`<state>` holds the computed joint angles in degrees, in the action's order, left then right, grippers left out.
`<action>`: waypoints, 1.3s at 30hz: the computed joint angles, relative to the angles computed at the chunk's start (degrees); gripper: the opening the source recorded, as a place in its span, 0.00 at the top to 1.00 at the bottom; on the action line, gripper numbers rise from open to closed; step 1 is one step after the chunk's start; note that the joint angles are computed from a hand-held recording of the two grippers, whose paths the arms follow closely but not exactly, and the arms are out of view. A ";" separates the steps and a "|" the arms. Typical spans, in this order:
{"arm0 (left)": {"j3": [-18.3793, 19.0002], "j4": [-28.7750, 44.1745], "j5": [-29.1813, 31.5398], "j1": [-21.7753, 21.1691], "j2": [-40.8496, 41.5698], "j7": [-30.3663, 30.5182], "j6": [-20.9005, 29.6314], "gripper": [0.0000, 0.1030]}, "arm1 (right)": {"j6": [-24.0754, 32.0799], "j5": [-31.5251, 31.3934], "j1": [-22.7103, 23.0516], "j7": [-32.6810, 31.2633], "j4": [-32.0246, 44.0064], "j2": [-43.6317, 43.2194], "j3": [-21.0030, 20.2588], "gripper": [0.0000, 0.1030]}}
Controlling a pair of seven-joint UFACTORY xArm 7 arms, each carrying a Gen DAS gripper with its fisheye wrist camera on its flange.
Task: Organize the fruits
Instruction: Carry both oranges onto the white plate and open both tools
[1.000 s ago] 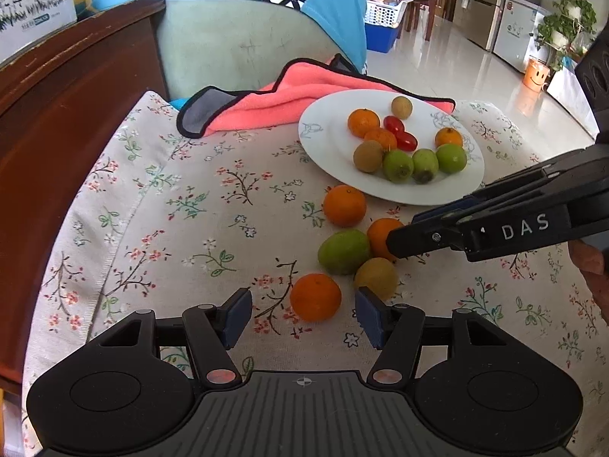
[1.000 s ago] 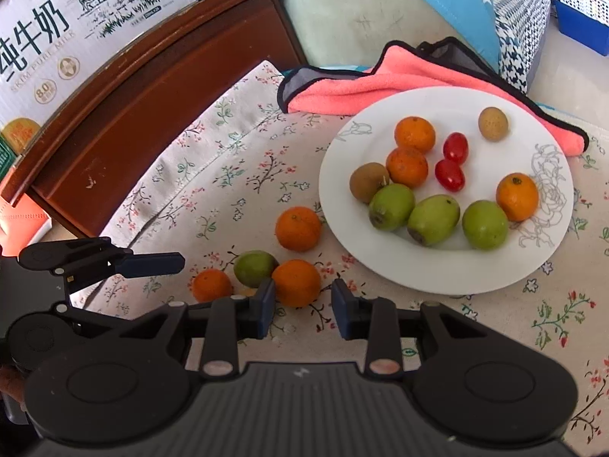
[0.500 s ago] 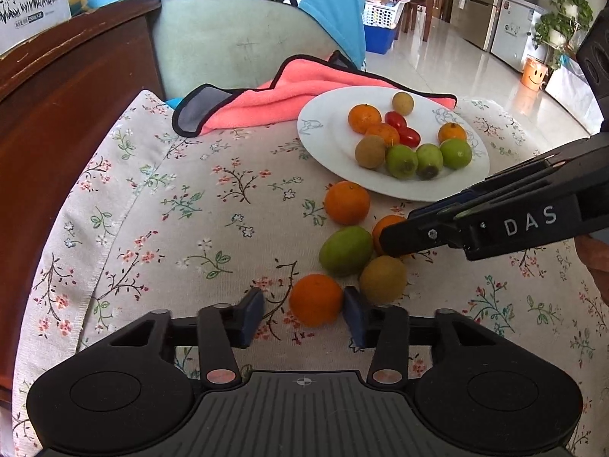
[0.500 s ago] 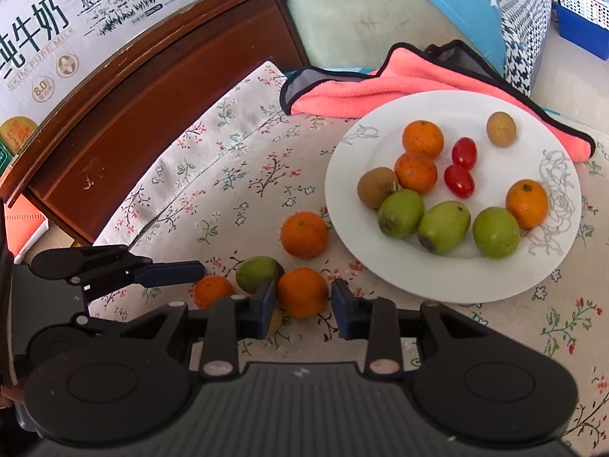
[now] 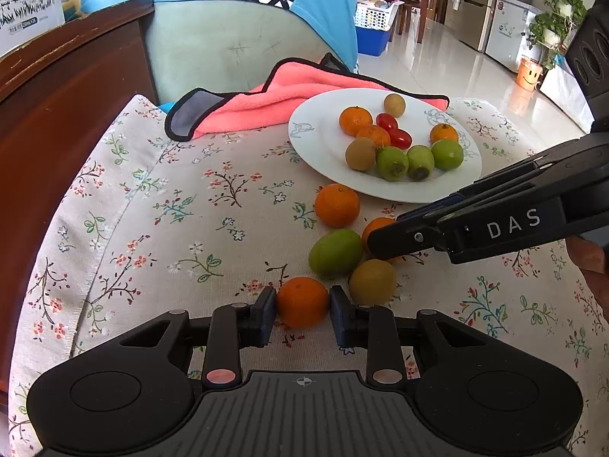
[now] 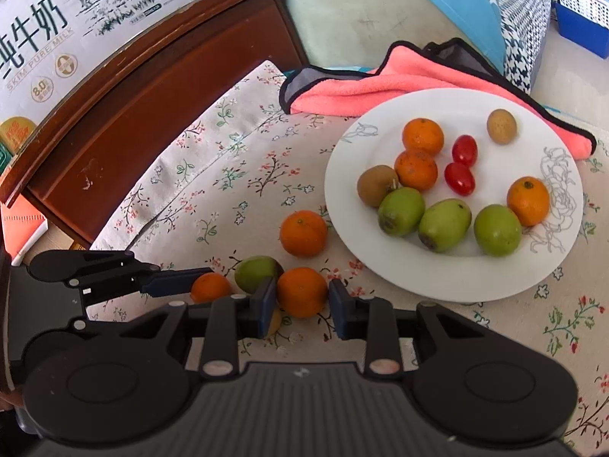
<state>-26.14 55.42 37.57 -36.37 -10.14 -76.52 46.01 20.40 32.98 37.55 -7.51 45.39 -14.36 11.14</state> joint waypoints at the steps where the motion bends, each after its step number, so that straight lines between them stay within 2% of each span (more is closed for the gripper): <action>1: 0.03 -0.05 -0.05 -0.01 -0.08 -0.08 -0.06 0.73 | 0.06 0.16 0.03 0.10 0.03 0.02 -0.05 0.70; 5: 0.23 -0.28 -0.63 0.21 -0.56 -0.87 -0.60 0.74 | 0.71 2.65 0.35 -0.42 0.24 0.11 -0.84 0.71; 7: 0.11 -0.34 -0.39 0.54 -1.04 -1.71 -0.78 0.74 | 0.50 1.89 -0.15 -0.06 0.22 -0.02 -0.34 0.71; 17: -0.96 2.61 3.79 2.28 -1.35 -4.61 0.08 0.74 | -2.91 3.04 -0.74 0.14 0.30 -1.86 -1.74 0.72; 26: 0.02 7.96 10.13 2.05 3.33 -8.20 0.73 0.74 | -8.40 -3.31 -5.16 8.28 -0.86 -3.71 -2.75 0.72; 35: 3.79 12.92 14.91 -0.41 8.41 -12.50 1.57 0.74 | -11.62 -10.25 -8.78 17.38 -2.05 -3.29 -3.33 0.72; 39: 5.55 14.64 15.56 -1.37 10.59 -14.37 1.95 0.74 | -12.14 -11.69 -8.94 19.77 -2.04 -1.95 -3.82 0.72</action>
